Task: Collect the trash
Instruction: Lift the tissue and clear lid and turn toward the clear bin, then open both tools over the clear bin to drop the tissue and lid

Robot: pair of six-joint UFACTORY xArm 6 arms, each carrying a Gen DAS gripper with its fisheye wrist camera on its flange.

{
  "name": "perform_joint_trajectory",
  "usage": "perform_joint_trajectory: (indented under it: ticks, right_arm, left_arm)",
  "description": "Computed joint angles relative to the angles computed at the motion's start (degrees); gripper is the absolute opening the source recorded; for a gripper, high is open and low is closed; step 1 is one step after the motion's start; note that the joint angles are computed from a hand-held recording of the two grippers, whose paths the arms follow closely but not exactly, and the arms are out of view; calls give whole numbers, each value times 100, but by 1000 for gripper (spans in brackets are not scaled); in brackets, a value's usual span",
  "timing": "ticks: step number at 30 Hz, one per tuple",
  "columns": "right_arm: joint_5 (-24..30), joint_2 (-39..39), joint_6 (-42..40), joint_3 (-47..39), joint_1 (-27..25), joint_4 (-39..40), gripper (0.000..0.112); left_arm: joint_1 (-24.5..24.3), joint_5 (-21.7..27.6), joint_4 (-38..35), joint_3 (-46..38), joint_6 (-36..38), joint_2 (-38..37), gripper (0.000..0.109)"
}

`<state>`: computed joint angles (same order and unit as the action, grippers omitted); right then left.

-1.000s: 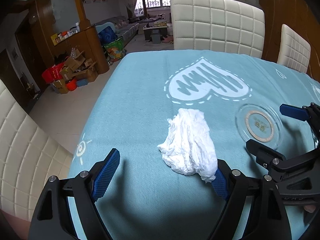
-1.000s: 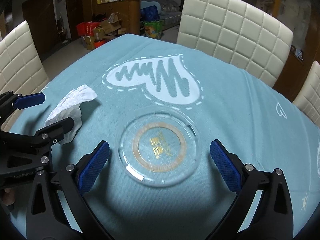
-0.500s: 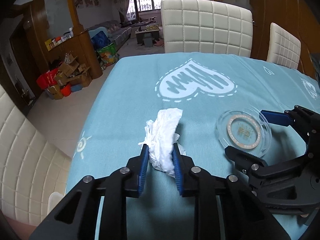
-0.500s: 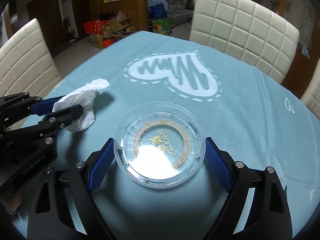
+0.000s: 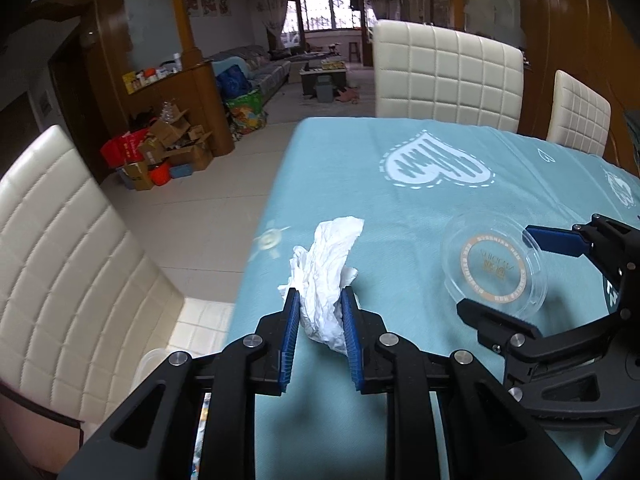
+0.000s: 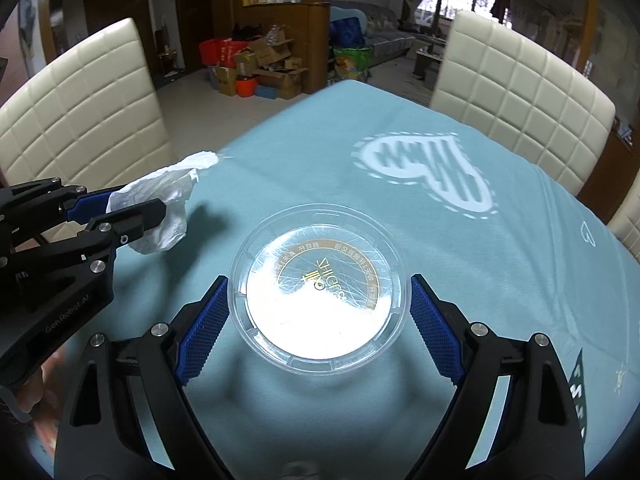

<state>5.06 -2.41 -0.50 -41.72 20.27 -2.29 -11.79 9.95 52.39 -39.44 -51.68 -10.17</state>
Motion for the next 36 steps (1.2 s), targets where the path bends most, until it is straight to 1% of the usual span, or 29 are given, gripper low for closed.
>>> perform_joint_trajectory:
  ticks: [2,5,10,12,14,18,22,26,27,28,31,33,36]
  right_arm:
    - [29,-97,524,42,132,-541,87]
    - [63,-204,1095,76,362,-1078,87]
    - [231,-260,2239,-18,775,-2248,87]
    - [321,-236,2624,-102,946,-2632,87]
    - [390,-181,2937,-216,1117,-2929,87]
    - [536,3,3338,-499,1411,-3310,87]
    - [690,209,3530,-787,1685,-3537,87]
    - [823,421,3588,-1066,1897,-3580,87]
    - [852,488,3587,-1149,1950,-3570,87]
    - [871,532,3604,-1202,1984,-3588,87]
    - [917,700,3581,-1393,2076,-3563,88]
    - [962,817,3582,-1520,2144,-3555,88]
    - [1001,960,3550,-1657,2206,-3531,88]
  left_arm:
    - [131,-1,-36,282,37,-324,21]
    - [330,-46,-270,682,276,-766,21]
    - [786,-113,-215,1304,347,-1524,21]
    - [995,-164,-481,1557,639,-1800,21]
    - [1160,-202,-574,1704,775,-1963,21]
    - [1570,-337,-906,1993,1201,-2279,21]
    - [1948,-502,-1254,2190,1597,-2446,21]
    - [2244,-644,-1705,2373,2141,-2565,21]
    - [2328,-670,-1688,2400,2137,-2570,21]
    - [2374,-676,-1739,2417,2183,-2574,21]
    - [2471,-711,-2234,2480,2628,-2561,22]
    - [2565,-727,-2247,2491,2660,-2546,22]
    - [2679,-780,-2523,2567,2943,-2575,22]
